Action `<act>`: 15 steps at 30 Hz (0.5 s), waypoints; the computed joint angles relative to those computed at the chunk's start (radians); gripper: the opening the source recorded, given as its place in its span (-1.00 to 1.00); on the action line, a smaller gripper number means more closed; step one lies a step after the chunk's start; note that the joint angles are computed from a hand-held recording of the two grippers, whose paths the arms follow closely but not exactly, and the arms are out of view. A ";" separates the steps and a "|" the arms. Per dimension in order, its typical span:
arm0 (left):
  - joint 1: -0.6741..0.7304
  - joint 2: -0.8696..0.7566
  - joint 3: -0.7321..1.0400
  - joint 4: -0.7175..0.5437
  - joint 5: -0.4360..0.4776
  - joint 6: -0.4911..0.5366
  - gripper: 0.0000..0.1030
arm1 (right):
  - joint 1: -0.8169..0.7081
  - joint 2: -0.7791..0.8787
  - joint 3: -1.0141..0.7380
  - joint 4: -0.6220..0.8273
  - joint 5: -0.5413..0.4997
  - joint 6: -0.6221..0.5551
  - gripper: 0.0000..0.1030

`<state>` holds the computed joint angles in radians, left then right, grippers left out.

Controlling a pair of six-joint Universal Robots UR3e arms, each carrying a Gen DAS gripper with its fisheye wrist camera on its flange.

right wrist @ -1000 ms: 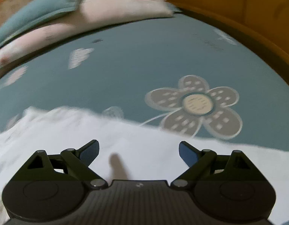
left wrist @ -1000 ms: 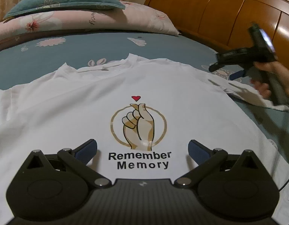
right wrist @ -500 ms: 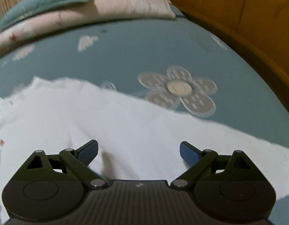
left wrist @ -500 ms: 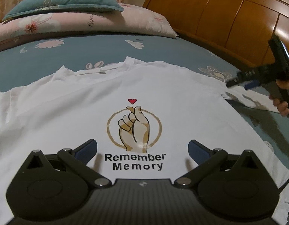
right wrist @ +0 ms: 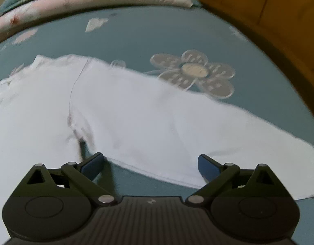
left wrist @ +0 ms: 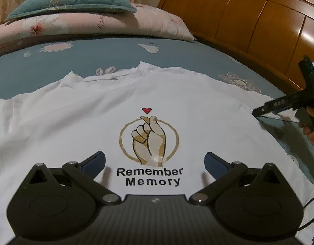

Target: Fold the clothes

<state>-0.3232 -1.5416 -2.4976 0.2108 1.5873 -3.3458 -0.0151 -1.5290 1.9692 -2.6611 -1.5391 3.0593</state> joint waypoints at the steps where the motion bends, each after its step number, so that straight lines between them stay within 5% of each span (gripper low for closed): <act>1: -0.001 -0.001 0.000 0.002 0.001 0.000 0.99 | -0.015 -0.004 -0.002 -0.011 0.023 0.017 0.94; 7: -0.002 -0.020 0.009 0.001 0.004 0.002 0.99 | -0.032 0.125 -0.142 -0.034 0.051 0.117 0.94; 13: 0.006 -0.016 0.005 -0.007 0.001 -0.002 0.99 | -0.024 0.303 -0.225 -0.135 -0.057 0.115 1.00; 15: 0.010 -0.014 0.004 -0.008 -0.002 -0.005 0.99 | -0.018 0.318 -0.300 -0.064 -0.085 0.183 0.98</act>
<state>-0.3129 -1.5557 -2.4940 0.2028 1.5856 -3.3507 -0.0332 -1.2114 1.6690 -2.7248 -1.6241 3.2425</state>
